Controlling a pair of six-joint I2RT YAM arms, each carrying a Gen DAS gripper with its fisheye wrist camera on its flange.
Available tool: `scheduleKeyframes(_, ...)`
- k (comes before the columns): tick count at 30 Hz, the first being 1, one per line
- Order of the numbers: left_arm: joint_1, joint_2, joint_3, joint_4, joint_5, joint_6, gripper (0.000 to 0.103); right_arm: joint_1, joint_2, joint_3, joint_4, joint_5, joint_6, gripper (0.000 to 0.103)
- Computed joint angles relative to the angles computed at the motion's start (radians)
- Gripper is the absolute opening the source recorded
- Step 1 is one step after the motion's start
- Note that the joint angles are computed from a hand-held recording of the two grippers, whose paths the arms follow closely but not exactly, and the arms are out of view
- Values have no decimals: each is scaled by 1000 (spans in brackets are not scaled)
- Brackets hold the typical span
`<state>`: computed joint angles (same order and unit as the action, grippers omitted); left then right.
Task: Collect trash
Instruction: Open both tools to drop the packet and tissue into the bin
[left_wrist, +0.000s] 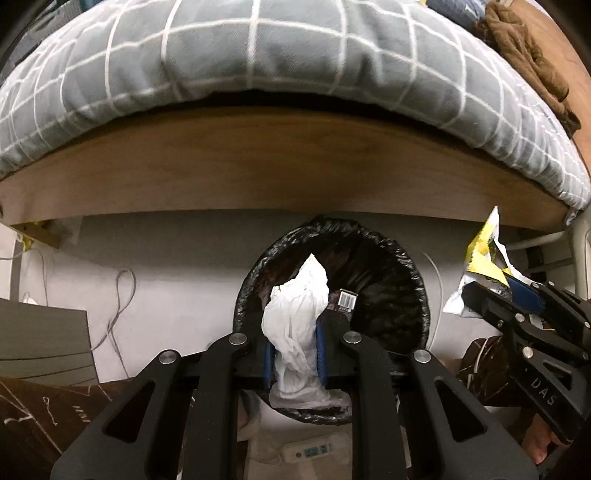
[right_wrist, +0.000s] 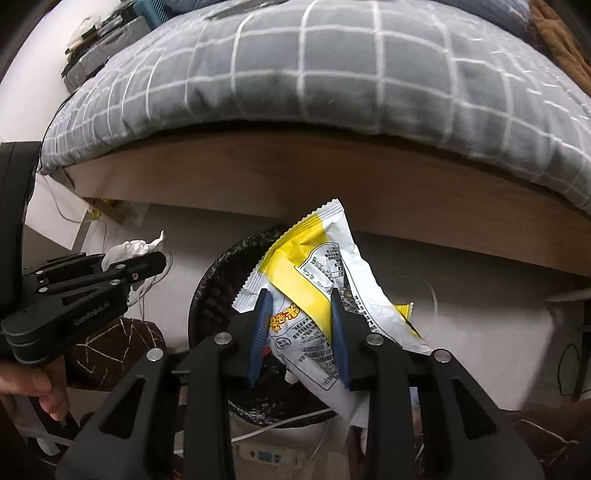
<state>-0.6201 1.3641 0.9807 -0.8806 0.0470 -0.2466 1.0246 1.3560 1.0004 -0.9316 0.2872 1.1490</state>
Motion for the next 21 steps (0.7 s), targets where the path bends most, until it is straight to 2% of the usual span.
scheduleKeyframes(5, 22, 2, -4, 7, 1, 14, 16, 4, 43, 15, 28, -9, -33, 45)
scheduleKeyframes(8, 31, -2, -11, 8, 6, 22, 16, 10, 59, 22, 33, -8, -46, 47)
scheduleKeyframes(17, -15, -4, -6, 8, 5, 0, 16, 50, 72, 34, -1, 13, -6, 71)
scheduleKeyframes(21, -56, 15, 12, 8, 6, -20, 16, 63, 0, -6, -49, 46, 48, 82)
